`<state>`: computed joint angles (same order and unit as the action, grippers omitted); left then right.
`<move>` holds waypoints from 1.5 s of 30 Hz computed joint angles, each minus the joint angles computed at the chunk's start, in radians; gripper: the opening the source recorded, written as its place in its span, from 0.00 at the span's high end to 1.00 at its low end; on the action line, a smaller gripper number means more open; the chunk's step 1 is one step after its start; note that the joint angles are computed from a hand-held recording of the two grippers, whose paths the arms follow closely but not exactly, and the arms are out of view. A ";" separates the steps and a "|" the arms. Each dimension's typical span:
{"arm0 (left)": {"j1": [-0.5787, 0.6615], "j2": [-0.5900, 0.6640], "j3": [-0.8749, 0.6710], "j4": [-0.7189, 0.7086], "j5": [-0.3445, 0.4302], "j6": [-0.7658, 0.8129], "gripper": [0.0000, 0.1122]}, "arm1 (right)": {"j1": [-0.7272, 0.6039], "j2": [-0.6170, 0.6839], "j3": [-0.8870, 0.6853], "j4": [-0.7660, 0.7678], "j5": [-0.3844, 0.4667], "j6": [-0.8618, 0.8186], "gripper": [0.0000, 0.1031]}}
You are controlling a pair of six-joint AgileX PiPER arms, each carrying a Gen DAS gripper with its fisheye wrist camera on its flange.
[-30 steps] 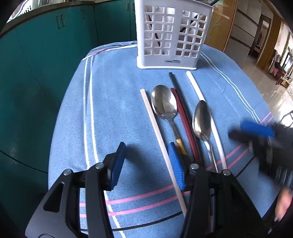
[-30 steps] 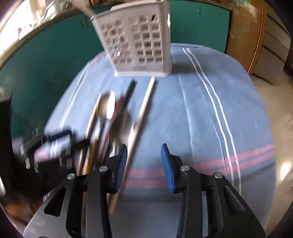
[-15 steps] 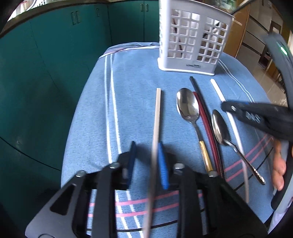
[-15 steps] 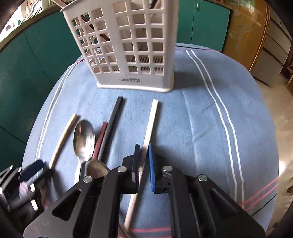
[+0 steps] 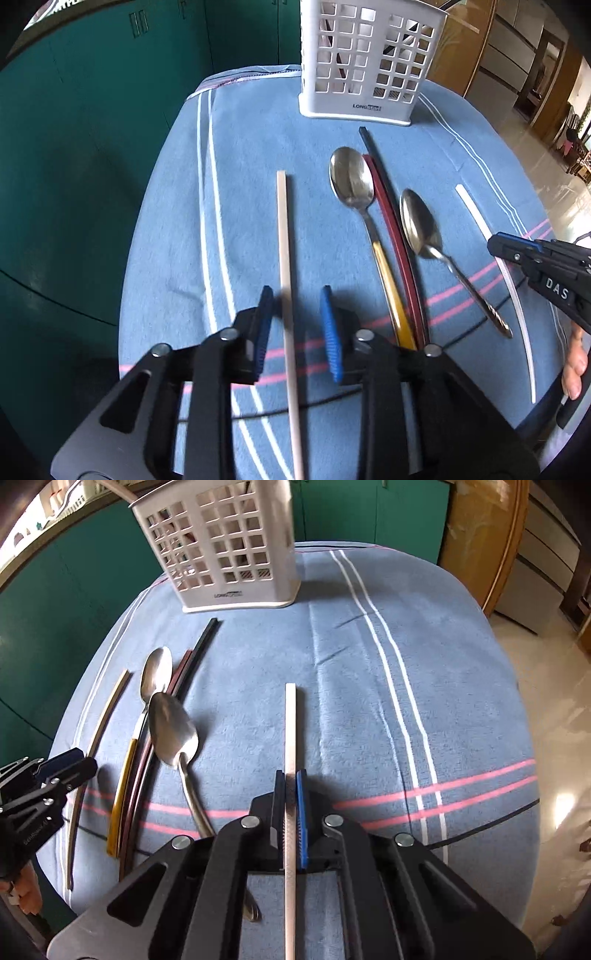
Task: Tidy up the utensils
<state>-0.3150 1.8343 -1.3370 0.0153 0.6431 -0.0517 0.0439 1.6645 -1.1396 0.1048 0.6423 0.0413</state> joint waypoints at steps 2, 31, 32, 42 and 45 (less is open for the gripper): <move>0.009 0.037 -0.048 -0.013 0.010 0.017 0.73 | 0.002 0.015 -0.017 -0.005 0.001 0.011 0.92; 0.036 0.294 -0.467 -0.029 0.195 0.084 0.94 | 0.056 0.148 -0.190 -0.102 0.027 0.083 0.94; 0.037 0.287 -0.456 -0.039 0.191 0.085 0.94 | 0.055 0.139 -0.181 -0.099 0.025 0.084 0.94; 0.057 0.028 -0.256 -0.094 0.060 0.098 0.95 | 0.032 -0.148 -0.059 -0.099 -0.004 0.085 0.94; 0.067 -0.086 -0.202 -0.128 0.017 0.125 0.95 | 0.031 -0.268 -0.045 -0.108 0.003 0.092 0.94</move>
<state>-0.2484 1.7483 -1.5392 -0.1127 0.6599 0.0732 0.0748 1.3963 -1.1842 -0.0034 0.6453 0.1329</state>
